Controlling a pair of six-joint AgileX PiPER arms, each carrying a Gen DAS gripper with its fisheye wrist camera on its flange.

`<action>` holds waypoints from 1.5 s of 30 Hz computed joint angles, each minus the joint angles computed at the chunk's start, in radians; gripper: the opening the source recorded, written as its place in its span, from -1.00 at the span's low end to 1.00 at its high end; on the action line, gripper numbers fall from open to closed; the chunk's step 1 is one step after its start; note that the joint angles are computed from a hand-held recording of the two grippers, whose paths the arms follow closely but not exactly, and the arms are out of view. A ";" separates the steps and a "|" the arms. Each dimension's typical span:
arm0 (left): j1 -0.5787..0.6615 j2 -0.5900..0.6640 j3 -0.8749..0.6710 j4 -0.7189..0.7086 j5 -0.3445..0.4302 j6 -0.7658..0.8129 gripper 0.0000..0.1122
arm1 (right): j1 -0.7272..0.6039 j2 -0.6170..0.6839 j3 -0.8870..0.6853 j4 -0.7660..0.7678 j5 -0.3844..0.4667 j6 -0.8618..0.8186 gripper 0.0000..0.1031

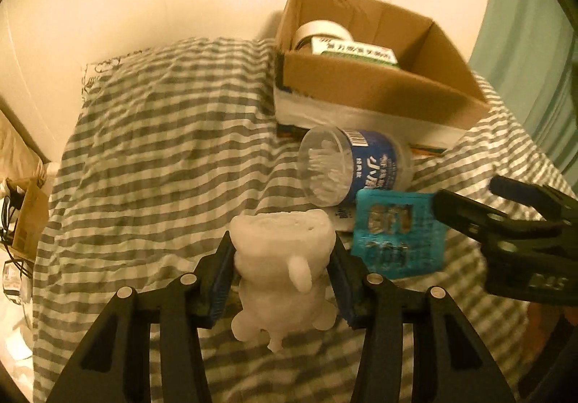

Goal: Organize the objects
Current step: 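Grasp the water bottle with right tool while left holds the figurine, then carry figurine and water bottle into the cardboard box and open both tools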

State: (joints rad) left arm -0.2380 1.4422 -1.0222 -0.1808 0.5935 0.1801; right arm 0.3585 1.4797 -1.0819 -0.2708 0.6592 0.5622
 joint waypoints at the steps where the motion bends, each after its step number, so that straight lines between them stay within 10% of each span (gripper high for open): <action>1: -0.004 -0.012 0.007 -0.006 0.005 0.004 -0.12 | 0.010 0.004 -0.016 -0.003 0.003 -0.003 0.99; 14: 0.074 -0.003 0.057 -0.108 0.100 0.111 -0.12 | -0.032 0.207 -0.255 0.247 0.017 -0.269 0.99; 23: 0.098 -0.023 0.025 -0.019 0.104 0.003 -0.12 | 0.054 0.350 -0.379 0.132 0.095 -0.272 0.76; 37: 0.019 -0.155 -0.100 0.183 0.265 -0.229 -0.12 | 0.071 0.112 -0.287 0.162 0.161 -0.240 0.75; 45: -0.088 -0.279 -0.233 0.309 0.444 -0.386 -0.12 | 0.174 -0.105 -0.415 0.048 0.424 -0.156 0.75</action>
State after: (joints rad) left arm -0.3262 1.1637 -1.2554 0.1279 1.0374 -0.2063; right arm 0.5327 1.3748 -1.4966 -0.2227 1.0833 0.4065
